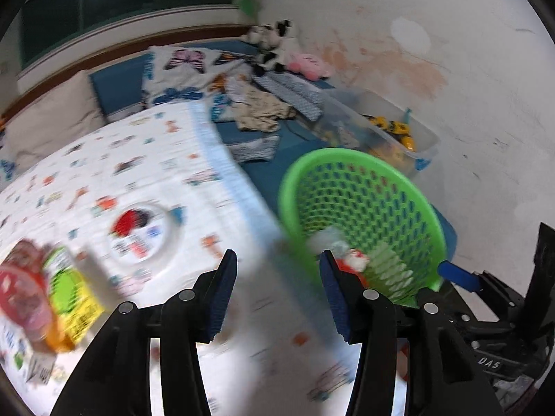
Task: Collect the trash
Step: 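Move both open tools back over the bed toward the red cup and clear tub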
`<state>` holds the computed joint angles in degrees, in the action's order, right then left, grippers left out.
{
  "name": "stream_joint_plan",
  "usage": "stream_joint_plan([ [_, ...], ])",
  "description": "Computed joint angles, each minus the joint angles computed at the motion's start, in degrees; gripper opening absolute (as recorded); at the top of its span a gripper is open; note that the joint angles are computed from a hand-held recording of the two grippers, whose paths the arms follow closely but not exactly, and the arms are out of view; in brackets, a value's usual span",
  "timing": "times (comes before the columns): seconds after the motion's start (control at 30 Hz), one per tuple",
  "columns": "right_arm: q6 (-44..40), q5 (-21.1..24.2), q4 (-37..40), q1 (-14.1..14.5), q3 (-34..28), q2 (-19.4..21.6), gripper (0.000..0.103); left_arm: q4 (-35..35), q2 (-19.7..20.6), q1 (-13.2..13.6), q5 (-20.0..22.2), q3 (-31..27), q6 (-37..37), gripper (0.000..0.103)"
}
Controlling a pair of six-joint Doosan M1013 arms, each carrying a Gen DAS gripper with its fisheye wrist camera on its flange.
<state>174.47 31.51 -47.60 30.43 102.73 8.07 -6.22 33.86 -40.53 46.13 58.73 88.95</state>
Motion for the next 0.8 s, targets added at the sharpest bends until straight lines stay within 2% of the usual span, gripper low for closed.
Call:
stream_joint_plan([
  [0.23,-7.74,-1.81,3.98,0.86,-3.6,2.69,0.075,4.75,-3.69,2.24,-3.32,5.81,-6.77,0.048],
  [0.57,-27.17,-3.05,16.09,1.74,-10.84,7.97,0.077,7.5,-7.76,5.71,-6.79,11.81,-14.4,0.05],
  [0.8,-38.24,-1.11,22.12,2.2,-16.38,11.94,0.082,11.62,-10.32,7.82,-9.46,15.09,-20.39,0.061],
])
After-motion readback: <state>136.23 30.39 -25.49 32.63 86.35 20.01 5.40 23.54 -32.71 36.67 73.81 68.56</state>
